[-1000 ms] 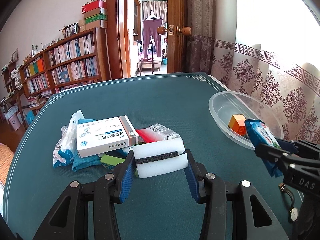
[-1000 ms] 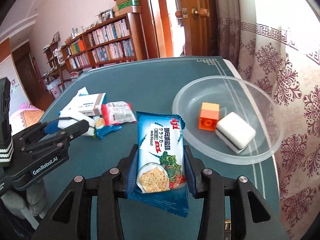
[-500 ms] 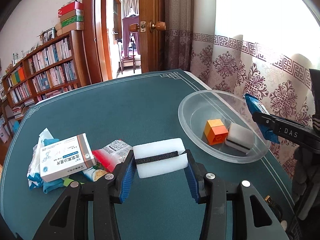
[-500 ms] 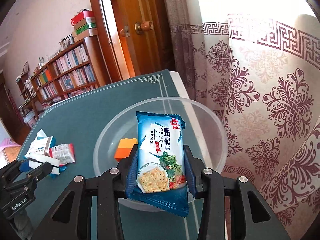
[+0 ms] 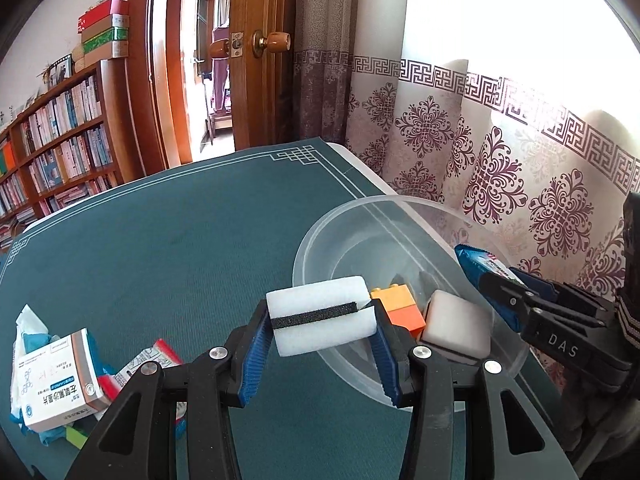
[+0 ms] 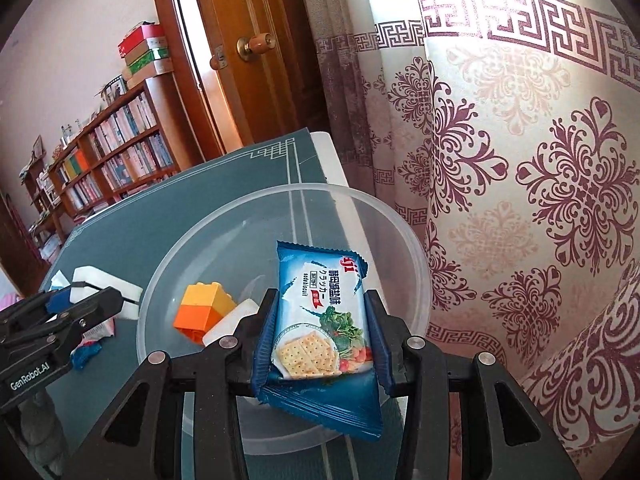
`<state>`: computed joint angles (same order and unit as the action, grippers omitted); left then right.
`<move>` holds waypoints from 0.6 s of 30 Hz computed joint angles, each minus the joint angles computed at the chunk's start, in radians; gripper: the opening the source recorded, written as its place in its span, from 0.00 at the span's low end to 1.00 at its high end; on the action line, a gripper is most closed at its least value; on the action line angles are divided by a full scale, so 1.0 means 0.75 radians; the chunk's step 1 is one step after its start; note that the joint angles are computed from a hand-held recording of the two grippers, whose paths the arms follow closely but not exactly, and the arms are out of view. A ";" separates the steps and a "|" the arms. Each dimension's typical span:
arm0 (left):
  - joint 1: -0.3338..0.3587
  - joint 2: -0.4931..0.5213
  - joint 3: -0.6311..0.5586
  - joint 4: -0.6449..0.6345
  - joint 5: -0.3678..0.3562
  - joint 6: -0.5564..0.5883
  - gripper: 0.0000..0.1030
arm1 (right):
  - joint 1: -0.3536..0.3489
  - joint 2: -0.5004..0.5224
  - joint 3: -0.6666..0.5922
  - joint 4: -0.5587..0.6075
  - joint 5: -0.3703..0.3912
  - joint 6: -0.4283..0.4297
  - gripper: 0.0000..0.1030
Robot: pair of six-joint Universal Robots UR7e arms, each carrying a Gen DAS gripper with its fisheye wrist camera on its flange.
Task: Organize objects
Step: 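Carry the packet and sponge over the clear bowl with both tools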
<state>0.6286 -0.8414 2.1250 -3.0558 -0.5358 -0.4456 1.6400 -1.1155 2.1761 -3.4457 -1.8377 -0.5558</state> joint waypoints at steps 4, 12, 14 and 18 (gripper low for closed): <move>0.031 0.037 -0.055 -0.048 -0.014 0.064 0.56 | -0.016 -0.004 0.010 -0.021 0.026 0.013 0.42; 0.047 0.020 -0.026 -0.122 -0.030 0.044 0.82 | -0.016 0.007 0.026 -0.077 0.036 -0.020 0.43; 0.051 0.013 -0.017 -0.113 -0.027 0.016 0.82 | -0.014 0.012 0.032 -0.088 0.035 -0.036 0.43; 0.055 0.004 -0.001 -0.090 -0.009 -0.032 0.82 | 0.000 0.031 0.035 -0.117 0.020 -0.067 0.43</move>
<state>0.6698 -0.8385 2.1240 -3.1234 -0.5428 -0.4694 1.6400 -1.0925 2.2022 -3.5337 -1.8228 -0.6059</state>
